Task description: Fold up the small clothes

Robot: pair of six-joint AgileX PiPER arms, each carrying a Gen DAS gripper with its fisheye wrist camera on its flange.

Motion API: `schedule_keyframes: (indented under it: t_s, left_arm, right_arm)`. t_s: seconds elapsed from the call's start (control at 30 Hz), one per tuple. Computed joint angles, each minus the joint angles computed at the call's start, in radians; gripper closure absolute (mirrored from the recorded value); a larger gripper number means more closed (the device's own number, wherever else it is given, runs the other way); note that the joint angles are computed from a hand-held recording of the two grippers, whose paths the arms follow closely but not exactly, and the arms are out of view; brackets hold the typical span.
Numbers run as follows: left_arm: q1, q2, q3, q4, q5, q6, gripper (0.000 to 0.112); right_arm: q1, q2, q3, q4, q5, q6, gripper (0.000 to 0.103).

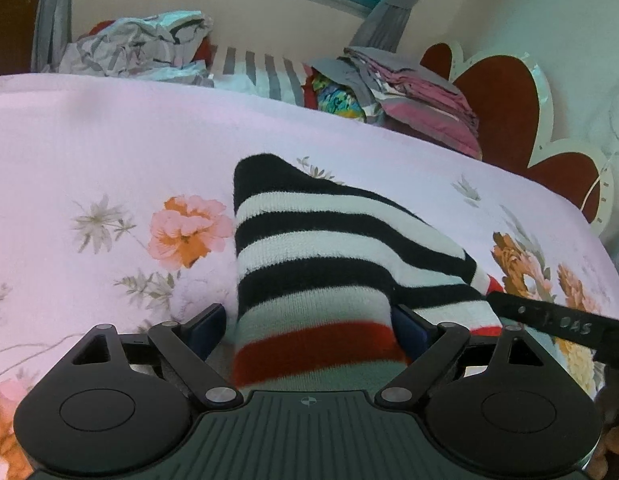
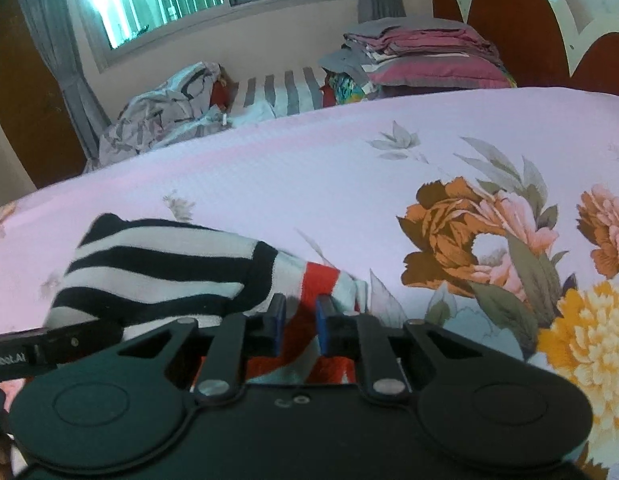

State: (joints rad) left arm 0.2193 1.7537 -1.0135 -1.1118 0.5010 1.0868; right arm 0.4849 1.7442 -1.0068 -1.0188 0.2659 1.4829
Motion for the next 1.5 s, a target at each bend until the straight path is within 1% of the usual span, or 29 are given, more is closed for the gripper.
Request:
schedule_keyframes:
  t_s: [0.07,0.17,0.3,0.37,0.47,0.53,0.6,0.63,0.67,0.73,0.77,0.8,0.83,0.87,0.93,1.0,1.07,1.1,1.2,1.27,1.33,1.37,1.4,1.47,1.5]
  left_arm:
    - [0.012,-0.031,0.024,0.002,0.013,0.011,0.024]
    - [0.041,-0.082,0.069,-0.006,0.050,0.051,0.024]
    - [0.095,-0.145,0.131,-0.011,0.114,0.105,0.024]
    - [0.123,-0.167,0.163,-0.012,0.137,0.130,0.024]
    - [0.149,-0.175,0.192,-0.018,0.156,0.147,0.024]
    - [0.163,-0.171,0.199,-0.025,0.163,0.156,0.024]
    - [0.169,-0.161,0.206,-0.040,0.160,0.190,0.024]
    - [0.170,-0.157,0.211,-0.053,0.157,0.216,0.024]
    - [0.173,-0.153,0.218,-0.069,0.155,0.247,0.024]
    - [0.180,-0.134,0.216,-0.082,0.165,0.267,0.024]
    - [0.186,-0.124,0.214,-0.087,0.172,0.268,0.022]
    - [0.183,-0.118,0.212,-0.088,0.165,0.262,0.019]
    - [0.175,-0.120,0.213,-0.085,0.152,0.253,0.019]
    - [0.168,-0.131,0.213,-0.071,0.142,0.235,0.019]
    - [0.168,-0.165,0.219,-0.039,0.145,0.198,0.019]
    - [0.192,-0.195,0.231,-0.026,0.179,0.200,0.019]
    - [0.226,-0.225,0.245,-0.003,0.224,0.203,0.019]
    - [0.246,-0.239,0.255,0.006,0.245,0.208,0.019]
    - [0.313,-0.272,0.292,0.037,0.303,0.235,0.019]
    - [0.356,-0.281,0.318,0.048,0.330,0.255,0.019]
    - [0.377,-0.279,0.341,0.047,0.327,0.286,0.019]
    - [0.382,-0.272,0.352,0.038,0.318,0.300,0.019]
    - [0.385,-0.264,0.358,0.027,0.313,0.311,0.019]
    - [0.385,-0.253,0.378,-0.010,0.293,0.371,0.019]
    - [0.382,-0.249,0.384,-0.020,0.286,0.392,0.019]
  right_arm:
    - [0.015,-0.055,0.047,-0.085,-0.003,0.090,0.076]
    - [0.038,-0.136,0.107,-0.125,-0.010,0.129,0.076]
    - [0.078,-0.219,0.167,-0.086,0.000,0.100,0.077]
    - [0.097,-0.241,0.188,-0.069,0.006,0.086,0.077]
    - [0.123,-0.248,0.217,-0.058,0.023,0.095,0.077]
    - [0.143,-0.245,0.234,-0.094,0.040,0.143,0.078]
    - [0.158,-0.236,0.242,-0.110,0.064,0.164,0.080]
    - [0.165,-0.223,0.239,-0.109,0.090,0.164,0.080]
    - [0.158,-0.214,0.245,-0.108,0.092,0.164,0.079]
    - [0.105,-0.210,0.280,-0.152,0.017,0.242,0.077]
    - [0.093,-0.211,0.294,-0.208,0.000,0.314,0.075]
    - [0.090,-0.205,0.296,-0.237,-0.003,0.347,0.072]
    - [0.091,-0.202,0.293,-0.227,0.001,0.339,0.071]
    - [0.095,-0.208,0.287,-0.176,0.010,0.296,0.071]
    - [0.114,-0.252,0.296,-0.118,0.018,0.254,0.079]
    - [0.145,-0.312,0.325,-0.106,0.027,0.253,0.079]
    - [0.158,-0.365,0.354,-0.027,0.012,0.197,0.079]
    - [0.174,-0.397,0.379,-0.003,0.014,0.195,0.079]
    - [0.235,-0.472,0.428,0.019,0.066,0.222,0.079]
    - [0.247,-0.512,0.466,0.100,0.050,0.192,0.079]
    - [0.293,-0.516,0.490,0.078,0.075,0.246,0.081]
    - [0.316,-0.503,0.497,0.050,0.089,0.281,0.086]
    - [0.331,-0.496,0.512,0.002,0.091,0.355,0.089]
    - [0.332,-0.514,0.552,-0.095,0.064,0.509,0.091]
    - [0.335,-0.520,0.565,-0.135,0.062,0.558,0.092]
